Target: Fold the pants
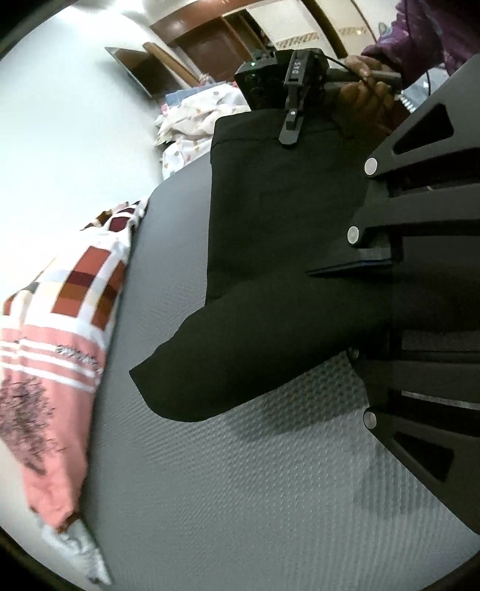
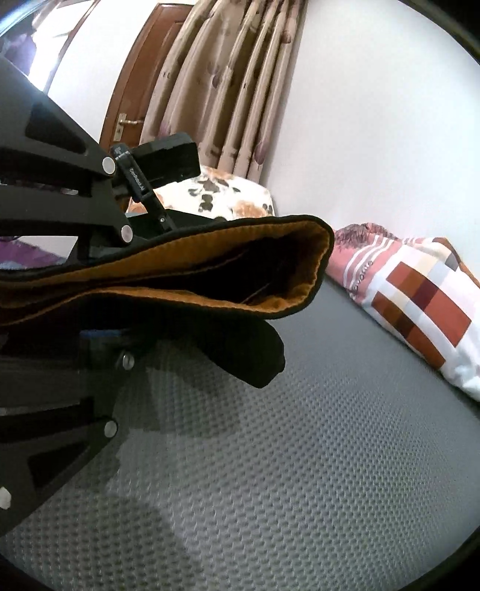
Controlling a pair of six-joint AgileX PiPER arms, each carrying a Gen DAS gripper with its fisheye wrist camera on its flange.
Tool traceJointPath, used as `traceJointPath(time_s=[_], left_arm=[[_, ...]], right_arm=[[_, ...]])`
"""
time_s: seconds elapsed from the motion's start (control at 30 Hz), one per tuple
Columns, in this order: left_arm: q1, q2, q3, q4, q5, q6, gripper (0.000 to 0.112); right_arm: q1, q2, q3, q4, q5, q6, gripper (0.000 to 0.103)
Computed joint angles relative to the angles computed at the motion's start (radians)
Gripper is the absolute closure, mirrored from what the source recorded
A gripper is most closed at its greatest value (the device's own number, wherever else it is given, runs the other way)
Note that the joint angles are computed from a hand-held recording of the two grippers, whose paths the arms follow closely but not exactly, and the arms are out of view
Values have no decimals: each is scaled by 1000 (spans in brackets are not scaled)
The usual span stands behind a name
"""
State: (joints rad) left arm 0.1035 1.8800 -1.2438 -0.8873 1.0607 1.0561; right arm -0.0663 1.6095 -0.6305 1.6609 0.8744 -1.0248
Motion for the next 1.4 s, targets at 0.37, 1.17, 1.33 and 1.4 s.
traceJointPath(time_s=[0.37,1.17,1.33,1.4], left_arm=[[84,-26,-90,24,-35,-25,93],[214,240,-543,91,-32,-131,93],[233,329,-687,117,-6,-177,93],[238,356,-732,125,4,-194,93]], right_arm=[[155,117,-211,55,-37,79,80],[343,486,-849,-128,-104,419,80],[364,588,-1012,-180,-98,508,80],[372,628,-1078,-202,-96,545,80]])
